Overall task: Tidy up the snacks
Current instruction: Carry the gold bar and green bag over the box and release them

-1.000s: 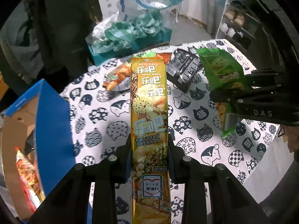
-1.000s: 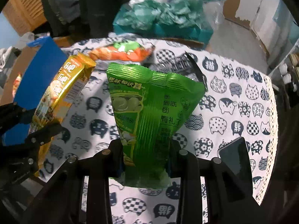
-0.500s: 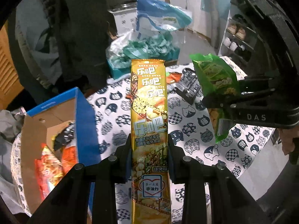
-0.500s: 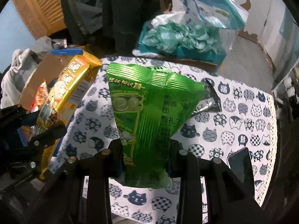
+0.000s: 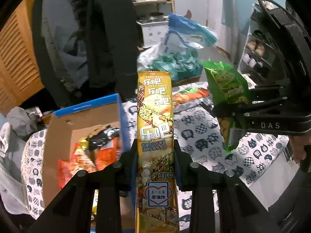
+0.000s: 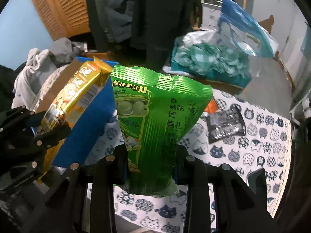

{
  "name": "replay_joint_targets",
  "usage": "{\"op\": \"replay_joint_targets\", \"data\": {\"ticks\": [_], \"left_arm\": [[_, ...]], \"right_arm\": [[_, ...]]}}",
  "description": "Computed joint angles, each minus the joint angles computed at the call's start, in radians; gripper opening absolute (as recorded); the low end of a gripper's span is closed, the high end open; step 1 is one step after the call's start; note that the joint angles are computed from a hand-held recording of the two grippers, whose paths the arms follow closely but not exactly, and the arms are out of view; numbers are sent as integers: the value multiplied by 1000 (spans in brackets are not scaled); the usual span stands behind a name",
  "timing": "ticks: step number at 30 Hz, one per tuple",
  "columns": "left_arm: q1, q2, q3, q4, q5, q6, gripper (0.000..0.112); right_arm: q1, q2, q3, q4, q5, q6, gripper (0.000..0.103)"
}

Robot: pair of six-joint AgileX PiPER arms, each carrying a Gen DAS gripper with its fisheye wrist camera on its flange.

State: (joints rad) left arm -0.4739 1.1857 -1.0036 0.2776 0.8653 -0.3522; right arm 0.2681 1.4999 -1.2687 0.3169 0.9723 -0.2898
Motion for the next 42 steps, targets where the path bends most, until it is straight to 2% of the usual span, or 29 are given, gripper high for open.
{"op": "replay_joint_targets", "data": {"ticks": [11,20,27,33,40,42], "left_arm": [[233,-103,61,-82,-30,169,31],[548,-137,112,-304,-55,467,31],[762,-91,136,-464,-90,684,31],[846,-40,161,-543,-132,773,31],[862,-2,175,-527,-163,762,32],[855,6,172,-495,-161,728,33]], "right_arm": [[167,89,-127,-33,16,102,31],[288,204,-272,-51,44,178,31],[374,315,-411,-63,79,231,31],[435,409,-512,-78,110,264,31],[467,488,-570,-71,136,281,31],[468,499,-574,-61,136,280,36]]}}
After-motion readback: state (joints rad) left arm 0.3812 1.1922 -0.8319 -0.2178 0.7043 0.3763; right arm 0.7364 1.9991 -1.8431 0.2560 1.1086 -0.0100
